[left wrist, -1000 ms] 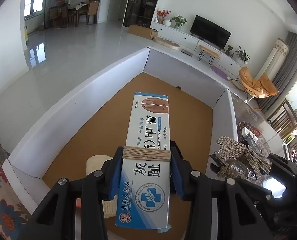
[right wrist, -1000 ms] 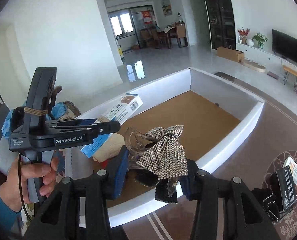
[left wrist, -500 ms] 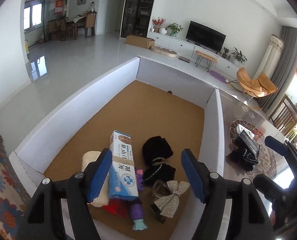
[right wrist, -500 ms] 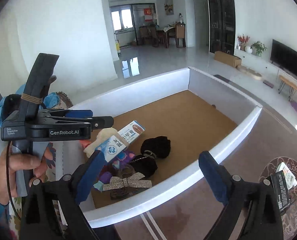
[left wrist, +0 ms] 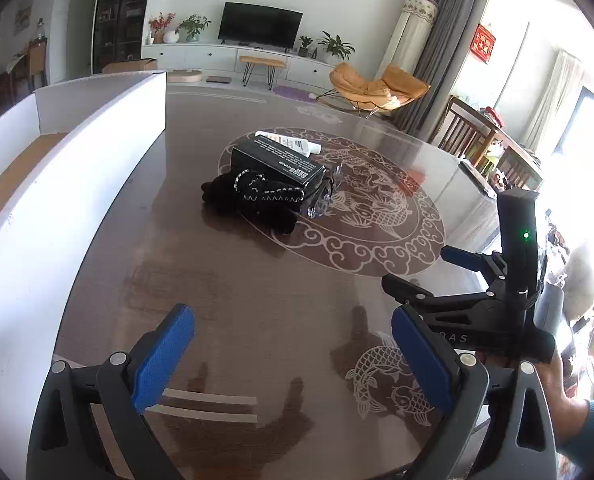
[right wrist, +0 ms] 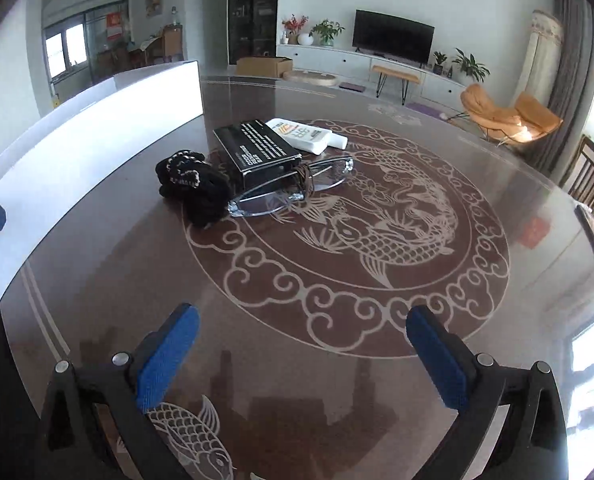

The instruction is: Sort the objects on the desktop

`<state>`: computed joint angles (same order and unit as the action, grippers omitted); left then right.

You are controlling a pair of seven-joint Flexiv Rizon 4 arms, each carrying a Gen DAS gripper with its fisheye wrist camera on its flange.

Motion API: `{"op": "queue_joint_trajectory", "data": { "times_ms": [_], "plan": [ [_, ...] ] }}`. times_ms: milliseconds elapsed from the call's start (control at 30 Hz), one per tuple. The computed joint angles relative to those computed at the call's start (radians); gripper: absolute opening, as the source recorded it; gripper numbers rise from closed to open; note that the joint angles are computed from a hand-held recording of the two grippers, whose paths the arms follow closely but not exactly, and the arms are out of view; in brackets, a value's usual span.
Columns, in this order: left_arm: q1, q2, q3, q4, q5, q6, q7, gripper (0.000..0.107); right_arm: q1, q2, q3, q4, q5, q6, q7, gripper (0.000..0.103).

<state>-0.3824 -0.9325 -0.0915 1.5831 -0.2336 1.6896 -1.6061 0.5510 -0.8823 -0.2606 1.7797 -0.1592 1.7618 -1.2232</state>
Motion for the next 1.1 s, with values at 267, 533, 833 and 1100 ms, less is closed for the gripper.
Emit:
{"op": "queue_joint_trajectory", "data": {
  "times_ms": [267, 533, 833, 1100],
  "plan": [
    [-0.091, -0.073, 0.172, -0.081, -0.033, -0.083, -0.108, 0.101, -0.041, 0.004, 0.034, 0.029, 0.006, -0.021, 0.043, 0.103],
    [-0.132, -0.112, 0.262, -0.116, 0.009, -0.093, -0.184, 0.101, -0.03, -0.002, 0.032, 0.029, -0.004, -0.04, 0.072, 0.103],
    [-0.235, -0.147, 0.416, -0.181, 0.097, -0.182, -0.279, 0.103, -0.013, -0.003, 0.008, 0.032, -0.008, -0.044, 0.105, 0.103],
    [-0.214, -0.143, 0.402, -0.194, 0.157, -0.193, -0.319, 0.103, -0.014, -0.002, 0.008, 0.034, -0.014, -0.043, 0.11, 0.103]
  ]
}}
